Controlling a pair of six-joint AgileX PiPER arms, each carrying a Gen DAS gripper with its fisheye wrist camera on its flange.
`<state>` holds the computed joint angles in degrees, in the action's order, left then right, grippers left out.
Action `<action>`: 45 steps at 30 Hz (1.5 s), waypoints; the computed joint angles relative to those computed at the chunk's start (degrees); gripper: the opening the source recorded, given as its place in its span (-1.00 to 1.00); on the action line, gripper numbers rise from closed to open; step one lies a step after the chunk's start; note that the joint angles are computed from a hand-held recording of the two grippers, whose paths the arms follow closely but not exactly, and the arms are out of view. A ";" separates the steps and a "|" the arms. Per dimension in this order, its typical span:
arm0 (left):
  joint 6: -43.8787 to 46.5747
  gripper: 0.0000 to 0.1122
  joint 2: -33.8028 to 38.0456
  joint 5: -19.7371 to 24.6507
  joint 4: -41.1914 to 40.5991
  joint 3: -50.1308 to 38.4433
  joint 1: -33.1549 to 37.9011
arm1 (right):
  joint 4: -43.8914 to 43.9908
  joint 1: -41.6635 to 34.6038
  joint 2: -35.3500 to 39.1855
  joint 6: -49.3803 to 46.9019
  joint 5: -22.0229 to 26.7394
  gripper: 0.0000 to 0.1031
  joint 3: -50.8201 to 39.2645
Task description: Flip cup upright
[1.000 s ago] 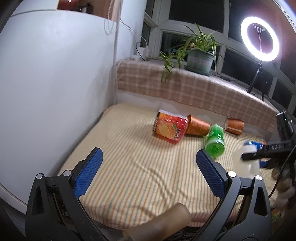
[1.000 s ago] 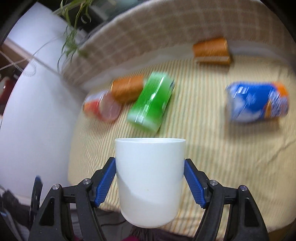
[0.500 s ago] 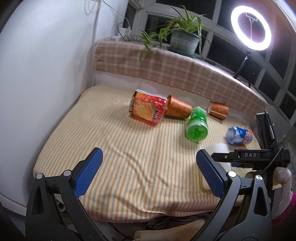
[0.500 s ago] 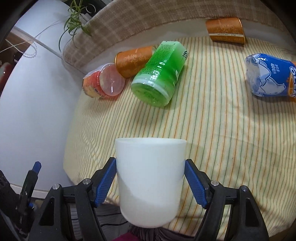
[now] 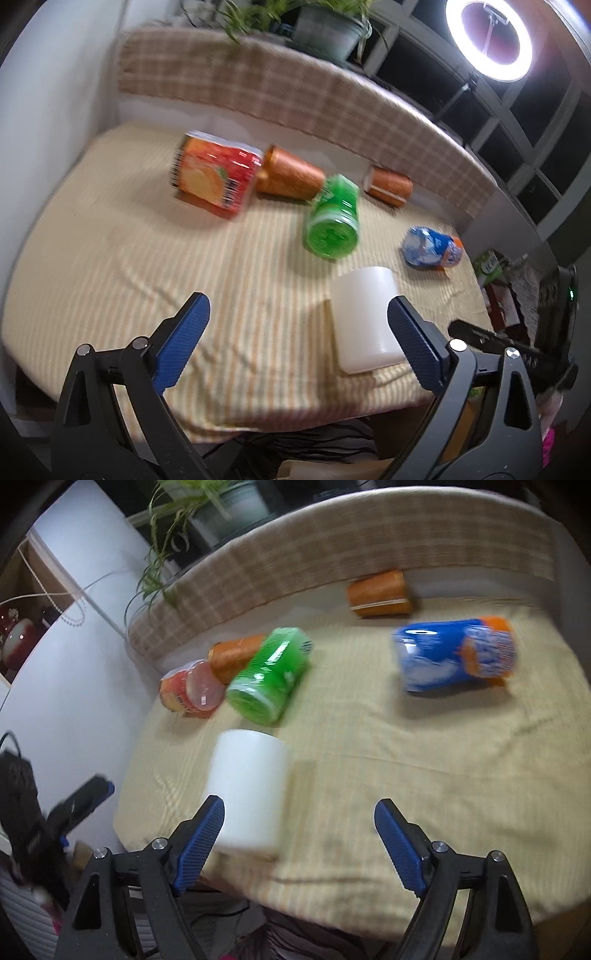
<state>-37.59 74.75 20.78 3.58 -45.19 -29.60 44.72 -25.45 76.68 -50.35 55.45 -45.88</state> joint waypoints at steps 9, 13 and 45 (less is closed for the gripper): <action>15.53 0.69 11.74 2.39 -14.51 -9.64 -1.35 | -0.68 -16.38 -5.07 -7.96 3.64 0.66 4.19; 22.07 0.69 15.54 4.78 -21.32 -13.13 -0.50 | -0.87 -20.35 -3.72 -9.51 4.92 0.66 4.25; 40.74 0.35 30.06 15.44 -44.17 -24.44 4.58 | -1.24 -23.74 -1.47 -11.48 3.66 0.66 5.66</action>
<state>3.16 104.81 36.22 -40.59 -69.62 -25.02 43.48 -49.18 75.22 -61.83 59.11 -40.22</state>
